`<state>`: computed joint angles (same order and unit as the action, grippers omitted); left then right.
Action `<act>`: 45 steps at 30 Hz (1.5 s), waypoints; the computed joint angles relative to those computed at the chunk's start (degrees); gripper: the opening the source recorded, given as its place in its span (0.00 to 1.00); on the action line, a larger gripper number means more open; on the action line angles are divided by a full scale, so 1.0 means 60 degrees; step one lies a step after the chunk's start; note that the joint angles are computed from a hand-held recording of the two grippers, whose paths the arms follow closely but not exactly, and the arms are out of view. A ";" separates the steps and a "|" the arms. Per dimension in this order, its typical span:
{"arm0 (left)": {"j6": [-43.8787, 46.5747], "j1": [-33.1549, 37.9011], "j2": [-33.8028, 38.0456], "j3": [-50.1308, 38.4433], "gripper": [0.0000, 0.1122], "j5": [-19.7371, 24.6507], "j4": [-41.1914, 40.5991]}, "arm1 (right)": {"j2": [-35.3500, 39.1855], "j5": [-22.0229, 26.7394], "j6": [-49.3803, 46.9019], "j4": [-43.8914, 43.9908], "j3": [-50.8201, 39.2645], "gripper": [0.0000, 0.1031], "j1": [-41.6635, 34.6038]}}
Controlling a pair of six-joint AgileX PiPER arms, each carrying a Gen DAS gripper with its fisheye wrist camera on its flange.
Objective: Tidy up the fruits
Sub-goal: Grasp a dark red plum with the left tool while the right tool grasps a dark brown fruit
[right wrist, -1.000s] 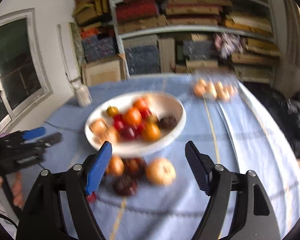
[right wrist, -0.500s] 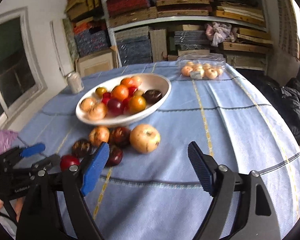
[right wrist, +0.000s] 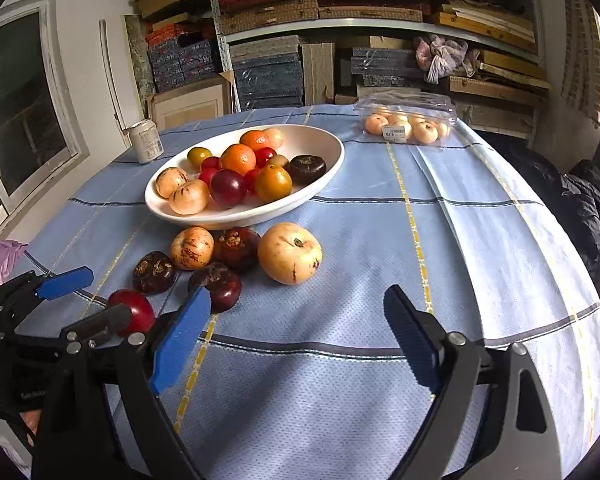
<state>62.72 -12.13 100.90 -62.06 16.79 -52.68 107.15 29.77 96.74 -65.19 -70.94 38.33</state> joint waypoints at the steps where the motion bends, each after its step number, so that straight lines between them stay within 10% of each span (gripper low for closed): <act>1: 0.0060 -0.0048 0.0018 -0.0005 0.70 0.0024 -0.0012 | 0.0001 0.0008 0.0004 0.0000 -0.0004 0.85 0.0002; 20: -0.1447 0.0200 0.1023 -0.1191 0.36 0.1348 0.1180 | 0.0158 -0.0166 -0.0550 0.0485 -0.0187 0.85 -0.0032; 30: -0.1773 0.0477 0.0647 -0.0908 0.36 0.0569 0.1432 | 0.1085 -0.0770 -0.3709 0.3010 -0.1686 0.60 -0.0062; 45: -0.2057 0.0745 0.0666 -0.1062 0.36 0.0747 0.1524 | 0.2910 0.0623 -0.6734 0.5739 -0.4563 0.54 -0.0336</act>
<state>50.38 -7.66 104.90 -68.44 21.27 -43.54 124.61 33.51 56.34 -30.76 -98.32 36.32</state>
